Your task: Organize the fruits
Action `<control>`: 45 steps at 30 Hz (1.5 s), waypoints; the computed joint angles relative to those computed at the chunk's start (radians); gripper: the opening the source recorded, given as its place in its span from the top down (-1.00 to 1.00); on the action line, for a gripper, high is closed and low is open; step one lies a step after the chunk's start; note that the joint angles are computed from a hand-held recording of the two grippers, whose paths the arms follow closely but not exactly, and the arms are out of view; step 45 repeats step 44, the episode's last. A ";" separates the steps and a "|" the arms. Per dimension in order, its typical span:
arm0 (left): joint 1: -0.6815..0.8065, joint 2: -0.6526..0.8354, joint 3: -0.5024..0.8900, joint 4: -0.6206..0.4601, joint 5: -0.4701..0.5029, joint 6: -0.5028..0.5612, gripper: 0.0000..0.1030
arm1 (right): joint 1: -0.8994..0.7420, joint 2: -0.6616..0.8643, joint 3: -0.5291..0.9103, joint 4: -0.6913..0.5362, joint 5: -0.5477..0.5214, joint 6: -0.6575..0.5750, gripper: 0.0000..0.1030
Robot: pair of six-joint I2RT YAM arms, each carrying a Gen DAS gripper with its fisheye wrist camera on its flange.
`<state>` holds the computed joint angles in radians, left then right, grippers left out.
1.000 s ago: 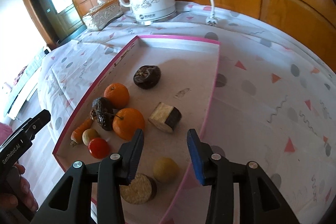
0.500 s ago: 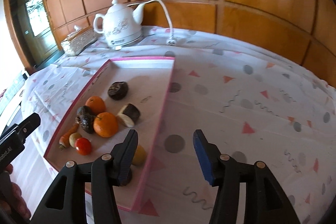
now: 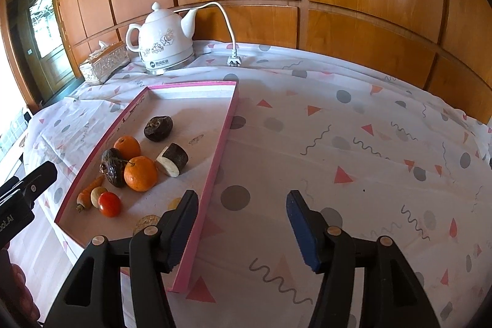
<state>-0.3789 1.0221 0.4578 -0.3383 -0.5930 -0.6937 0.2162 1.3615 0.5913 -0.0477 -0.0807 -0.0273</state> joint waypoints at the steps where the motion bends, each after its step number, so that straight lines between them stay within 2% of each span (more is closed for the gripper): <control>1: -0.005 0.002 0.002 -0.002 -0.006 -0.001 -0.99 | 0.001 0.001 0.000 0.000 0.002 0.000 -0.18; 20: -0.047 0.036 0.030 -0.034 -0.069 -0.039 -0.99 | -0.001 -0.018 -0.009 -0.002 -0.006 -0.013 -0.18; 37: -0.040 0.027 0.019 -0.017 -0.065 -0.030 -0.99 | -0.003 -0.011 -0.011 0.000 -0.017 -0.021 -0.18; 45: -0.037 0.035 0.018 -0.013 -0.060 -0.029 -0.99 | -0.101 0.027 0.023 -0.016 -0.076 -0.014 -0.18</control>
